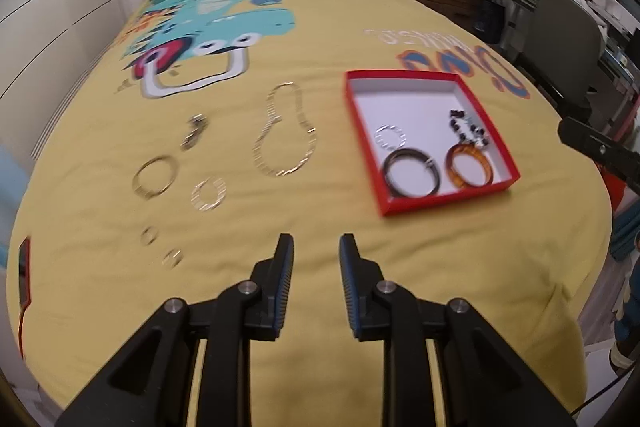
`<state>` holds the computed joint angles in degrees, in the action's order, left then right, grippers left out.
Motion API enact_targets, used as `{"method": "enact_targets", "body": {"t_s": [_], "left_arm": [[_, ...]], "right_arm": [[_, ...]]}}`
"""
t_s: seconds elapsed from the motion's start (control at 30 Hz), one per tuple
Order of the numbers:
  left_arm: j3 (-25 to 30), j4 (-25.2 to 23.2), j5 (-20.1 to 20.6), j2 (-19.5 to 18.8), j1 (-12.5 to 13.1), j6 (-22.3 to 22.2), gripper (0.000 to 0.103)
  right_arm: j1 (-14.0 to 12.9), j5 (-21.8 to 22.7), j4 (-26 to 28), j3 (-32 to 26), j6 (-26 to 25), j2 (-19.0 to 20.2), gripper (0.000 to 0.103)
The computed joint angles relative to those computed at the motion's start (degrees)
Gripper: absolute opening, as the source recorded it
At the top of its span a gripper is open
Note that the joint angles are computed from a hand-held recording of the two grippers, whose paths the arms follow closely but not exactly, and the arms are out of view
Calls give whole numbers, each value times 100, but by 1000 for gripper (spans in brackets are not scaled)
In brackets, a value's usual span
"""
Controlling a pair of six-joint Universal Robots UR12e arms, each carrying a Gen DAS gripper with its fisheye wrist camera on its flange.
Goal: Organize jewelry
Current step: 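Move both open tools back over the remaining jewelry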
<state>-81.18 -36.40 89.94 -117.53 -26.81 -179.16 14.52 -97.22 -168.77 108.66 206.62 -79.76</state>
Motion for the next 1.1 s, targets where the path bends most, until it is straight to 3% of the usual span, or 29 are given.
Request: {"method": "enact_targets", "body": {"t_s": [0.33,0.57,0.8,0.9,1.1], "left_arm": [[-1177,790,153,785,408,-396,24],[-1705,866,159,1110,759,-699,24],[-1962,886,100,1211,1034,-969,25],[-2014,959,87,1209,1118,-1063,37],[-1976,973,-70,1088,1242,-1141,39]], "right_arm": [[439,-65,-52,-78,-95,13,27],[664,-28,-20,-207,-335,83,27],[752,303,48,-389,-493,319,27],[790,445,137,-496,-597,440,27],[841,667,361,-707,-816,663,27]]}}
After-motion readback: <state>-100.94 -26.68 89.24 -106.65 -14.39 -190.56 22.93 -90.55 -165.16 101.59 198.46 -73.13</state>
